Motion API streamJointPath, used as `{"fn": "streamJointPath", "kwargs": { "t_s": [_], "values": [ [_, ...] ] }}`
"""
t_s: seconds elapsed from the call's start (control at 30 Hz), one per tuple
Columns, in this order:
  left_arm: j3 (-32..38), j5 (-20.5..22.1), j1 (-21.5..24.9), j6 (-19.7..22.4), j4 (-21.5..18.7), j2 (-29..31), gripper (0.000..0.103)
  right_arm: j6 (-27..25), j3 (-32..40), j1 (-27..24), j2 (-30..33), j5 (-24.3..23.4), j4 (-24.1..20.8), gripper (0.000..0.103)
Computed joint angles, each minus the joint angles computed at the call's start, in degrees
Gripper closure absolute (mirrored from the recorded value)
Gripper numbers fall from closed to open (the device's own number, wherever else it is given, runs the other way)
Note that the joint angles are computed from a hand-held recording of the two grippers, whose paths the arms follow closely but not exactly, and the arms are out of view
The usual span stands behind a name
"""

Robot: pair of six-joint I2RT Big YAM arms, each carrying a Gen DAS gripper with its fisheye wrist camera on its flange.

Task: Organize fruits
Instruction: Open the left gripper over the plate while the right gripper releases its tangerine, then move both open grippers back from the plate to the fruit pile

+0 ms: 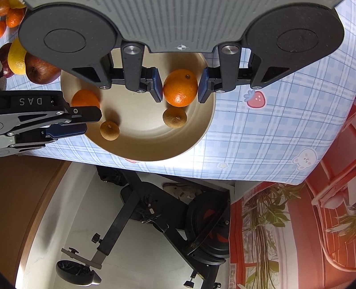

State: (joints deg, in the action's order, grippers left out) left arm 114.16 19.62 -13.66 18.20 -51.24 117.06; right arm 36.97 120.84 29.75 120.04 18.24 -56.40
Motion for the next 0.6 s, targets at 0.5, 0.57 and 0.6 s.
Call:
{"fn": "streamJointPath", "kwargs": {
  "t_s": [0.5,0.57,0.6],
  "values": [
    [-8.47,1.95,0.61,-1.53,2.02,-8.83,0.047,8.93,-14.30,3.83,-12.25,6.76,7.10,0.044],
    [-10.00,2.33,0.63,-1.47,2.27,-10.21,0.047,9.82,-17.08,4.59,-14.43,7.94,8.03,0.044],
    [-11.07,2.50,0.69,-1.21,2.73,-11.10,0.047,10.51,-18.76,4.99,-15.69,8.59,8.83,0.044]
  ]
}}
